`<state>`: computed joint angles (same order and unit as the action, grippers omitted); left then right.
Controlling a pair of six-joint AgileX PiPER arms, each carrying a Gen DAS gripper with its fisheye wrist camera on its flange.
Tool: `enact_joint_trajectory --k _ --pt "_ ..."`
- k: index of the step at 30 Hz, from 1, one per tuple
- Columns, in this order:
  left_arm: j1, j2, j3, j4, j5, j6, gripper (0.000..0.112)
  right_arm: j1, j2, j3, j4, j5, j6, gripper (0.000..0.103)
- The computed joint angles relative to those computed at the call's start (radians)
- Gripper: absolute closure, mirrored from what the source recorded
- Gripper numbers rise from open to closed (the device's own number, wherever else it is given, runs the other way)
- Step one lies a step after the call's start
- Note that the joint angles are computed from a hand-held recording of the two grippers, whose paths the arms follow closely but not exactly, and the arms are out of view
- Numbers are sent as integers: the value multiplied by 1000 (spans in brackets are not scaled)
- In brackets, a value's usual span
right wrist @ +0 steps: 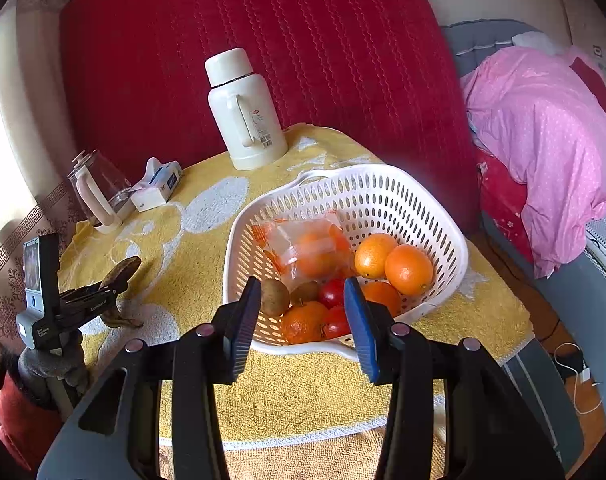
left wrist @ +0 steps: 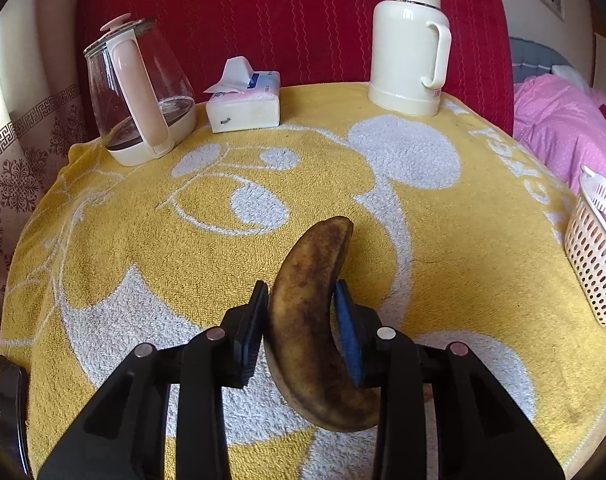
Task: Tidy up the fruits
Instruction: 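Lift the banana with the left tool and carry it over the basket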
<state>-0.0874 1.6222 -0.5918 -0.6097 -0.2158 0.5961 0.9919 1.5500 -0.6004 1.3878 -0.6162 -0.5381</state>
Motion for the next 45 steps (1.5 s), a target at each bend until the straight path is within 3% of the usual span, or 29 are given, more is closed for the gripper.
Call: enact_joint_trajectory --k 4,28,39,42,45 --pt "-49 -47 36 -120 -55 86 78 0 -8 9 -8 -3 10 59" --pt "-292 -292 97 -646 -149 460 82 43 -122 100 17 -83 18 59" --pt "-467 -352 9 -1013 -157 787 82 10 -142 155 -29 -86 57 58" --pt "-532 -341 -36 -1094 -168 854 82 17 -144 183 -44 -120 93 49" --pt "-603 -313 -83 -1126 -191 877 82 27 -137 202 -45 -153 99 48"
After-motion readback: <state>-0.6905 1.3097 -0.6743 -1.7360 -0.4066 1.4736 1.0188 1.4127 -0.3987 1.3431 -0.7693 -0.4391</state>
